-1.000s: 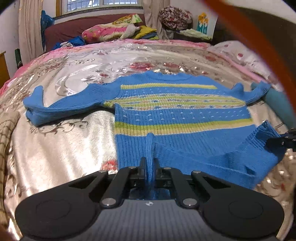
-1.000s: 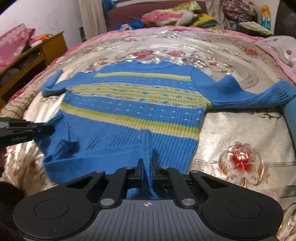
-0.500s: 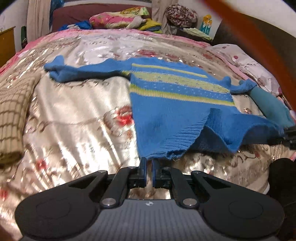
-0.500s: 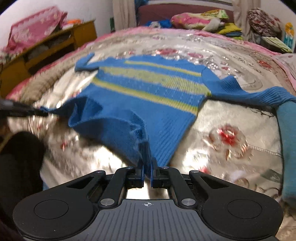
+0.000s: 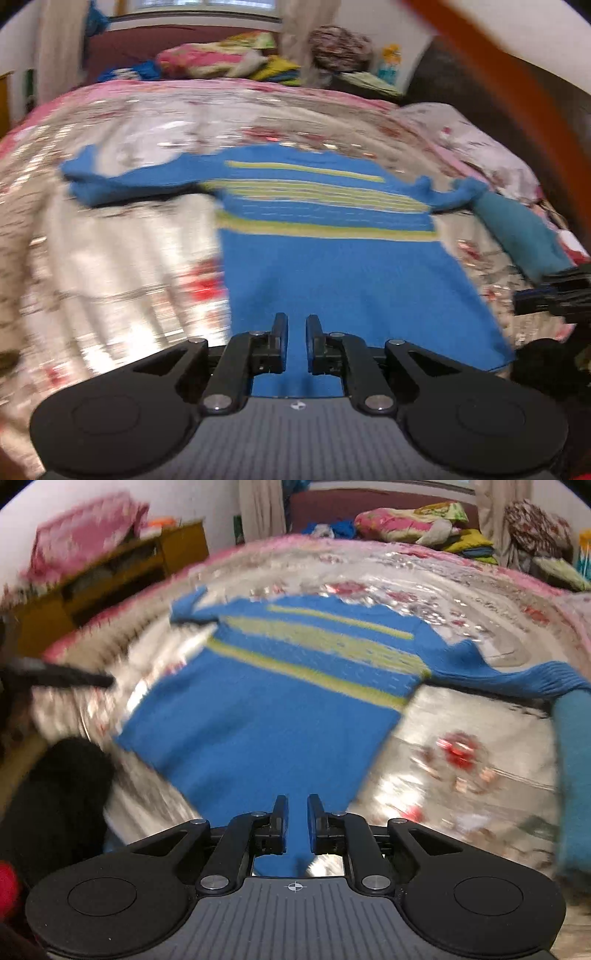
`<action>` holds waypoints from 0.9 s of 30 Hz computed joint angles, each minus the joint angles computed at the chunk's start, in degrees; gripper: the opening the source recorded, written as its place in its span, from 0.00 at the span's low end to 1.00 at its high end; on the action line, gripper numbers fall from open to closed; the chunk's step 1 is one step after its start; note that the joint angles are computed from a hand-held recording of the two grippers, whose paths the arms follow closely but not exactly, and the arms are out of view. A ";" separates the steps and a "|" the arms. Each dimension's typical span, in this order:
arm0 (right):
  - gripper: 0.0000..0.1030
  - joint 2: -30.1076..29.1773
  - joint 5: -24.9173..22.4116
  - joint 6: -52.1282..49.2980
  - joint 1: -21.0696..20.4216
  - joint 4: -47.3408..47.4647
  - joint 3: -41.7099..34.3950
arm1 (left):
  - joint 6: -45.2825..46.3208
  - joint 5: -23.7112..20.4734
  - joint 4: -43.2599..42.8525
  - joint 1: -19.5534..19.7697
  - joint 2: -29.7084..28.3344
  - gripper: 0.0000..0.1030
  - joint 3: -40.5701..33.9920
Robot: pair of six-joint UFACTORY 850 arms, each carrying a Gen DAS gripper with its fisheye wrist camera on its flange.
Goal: Fold small clothes
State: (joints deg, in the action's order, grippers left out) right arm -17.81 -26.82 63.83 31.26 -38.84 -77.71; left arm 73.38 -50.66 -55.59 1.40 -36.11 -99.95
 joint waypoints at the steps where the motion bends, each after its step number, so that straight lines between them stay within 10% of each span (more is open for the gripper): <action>1: 0.13 -1.54 1.39 1.82 -0.16 -0.68 -1.17 | 0.17 -0.11 0.12 -1.07 -0.18 0.16 0.09; 12: 0.11 -8.29 1.71 -7.54 -1.86 15.53 -5.47 | -8.19 -5.72 13.61 -6.03 -3.00 0.22 -2.99; 27: 0.20 -5.61 -7.99 36.19 -10.01 -16.32 -5.29 | -8.02 2.44 2.02 -12.15 -7.24 0.28 -8.59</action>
